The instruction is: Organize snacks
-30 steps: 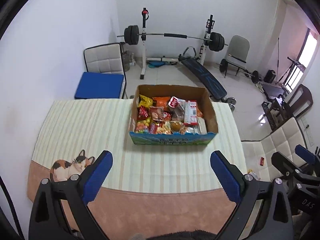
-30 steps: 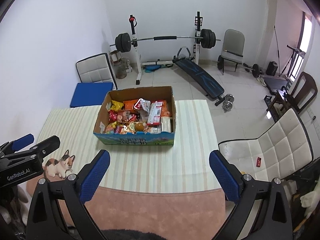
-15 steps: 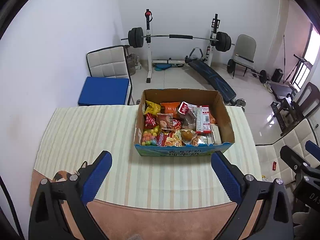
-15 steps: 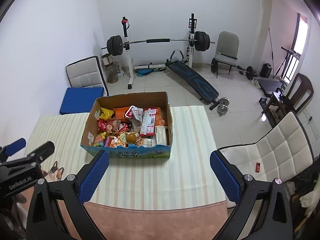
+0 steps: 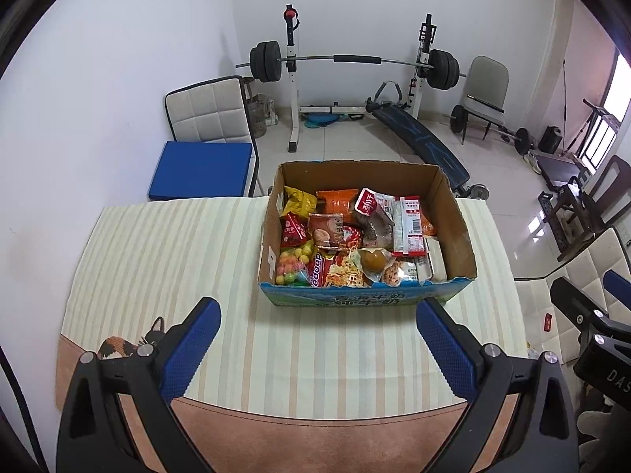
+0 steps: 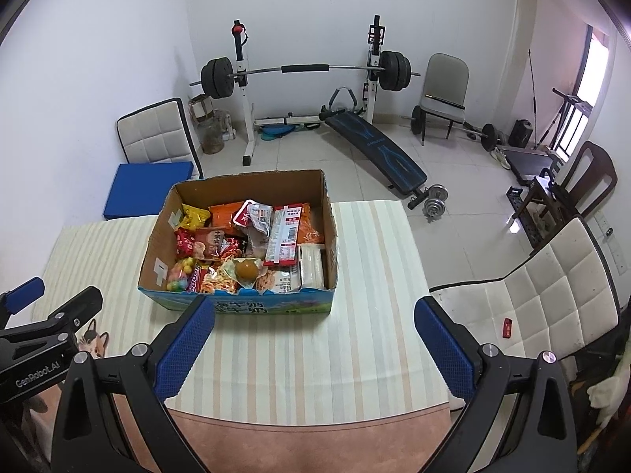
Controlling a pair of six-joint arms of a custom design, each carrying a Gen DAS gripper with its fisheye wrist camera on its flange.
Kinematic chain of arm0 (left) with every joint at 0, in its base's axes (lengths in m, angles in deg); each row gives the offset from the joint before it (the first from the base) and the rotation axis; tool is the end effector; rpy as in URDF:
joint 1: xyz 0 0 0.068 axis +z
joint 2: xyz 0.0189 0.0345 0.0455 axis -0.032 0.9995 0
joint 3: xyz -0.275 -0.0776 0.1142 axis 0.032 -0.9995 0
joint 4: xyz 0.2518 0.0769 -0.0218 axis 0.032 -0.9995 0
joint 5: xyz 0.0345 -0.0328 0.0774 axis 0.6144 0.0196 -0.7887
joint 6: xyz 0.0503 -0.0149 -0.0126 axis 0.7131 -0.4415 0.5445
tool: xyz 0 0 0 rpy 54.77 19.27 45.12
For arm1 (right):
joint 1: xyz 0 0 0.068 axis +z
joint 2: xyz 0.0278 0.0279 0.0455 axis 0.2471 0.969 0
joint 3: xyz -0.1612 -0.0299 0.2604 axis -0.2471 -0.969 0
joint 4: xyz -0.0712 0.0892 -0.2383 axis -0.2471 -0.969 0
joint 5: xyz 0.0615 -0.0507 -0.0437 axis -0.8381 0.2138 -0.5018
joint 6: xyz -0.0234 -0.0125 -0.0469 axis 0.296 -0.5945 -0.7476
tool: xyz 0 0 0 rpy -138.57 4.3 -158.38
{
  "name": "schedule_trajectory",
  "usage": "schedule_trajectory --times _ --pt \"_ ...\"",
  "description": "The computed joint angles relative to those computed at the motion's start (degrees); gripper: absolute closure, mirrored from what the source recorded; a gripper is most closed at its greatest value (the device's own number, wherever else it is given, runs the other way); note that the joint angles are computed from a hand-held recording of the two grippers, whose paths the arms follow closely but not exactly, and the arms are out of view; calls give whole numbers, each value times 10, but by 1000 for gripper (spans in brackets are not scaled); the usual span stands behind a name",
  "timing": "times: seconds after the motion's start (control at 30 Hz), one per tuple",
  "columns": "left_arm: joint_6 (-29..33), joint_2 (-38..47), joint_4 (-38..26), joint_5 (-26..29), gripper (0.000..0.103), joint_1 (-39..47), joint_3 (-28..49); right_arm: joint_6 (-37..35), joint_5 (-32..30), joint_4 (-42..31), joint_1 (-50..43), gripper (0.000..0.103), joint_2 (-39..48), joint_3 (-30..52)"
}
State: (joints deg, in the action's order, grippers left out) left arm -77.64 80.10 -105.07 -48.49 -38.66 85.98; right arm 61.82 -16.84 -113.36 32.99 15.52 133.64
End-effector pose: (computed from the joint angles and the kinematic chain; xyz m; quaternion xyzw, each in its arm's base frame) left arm 0.3209 -0.2244 0.3167 0.0061 0.9538 0.0100 0.3003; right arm 0.2503 0.0760 0.3472 0.0393 0.9474 -0.0082 0.3176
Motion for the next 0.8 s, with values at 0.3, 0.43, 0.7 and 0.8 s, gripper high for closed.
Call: schedule_trajectory --times 0.3,0.43,0.7,0.8 --pt "-1 -3 -3 0 1 1 2 -3 3 11 -1 0 -3 -7" --pt "-3 -3 -6 3 1 2 3 -1 2 9 -1 0 -8 -8" --pt "-5 -6 -9 2 1 2 2 0 4 -1 2 0 -10 -4" --pt "-11 -9 -10 -2 1 -1 -1 -1 6 -1 2 0 -10 -4"
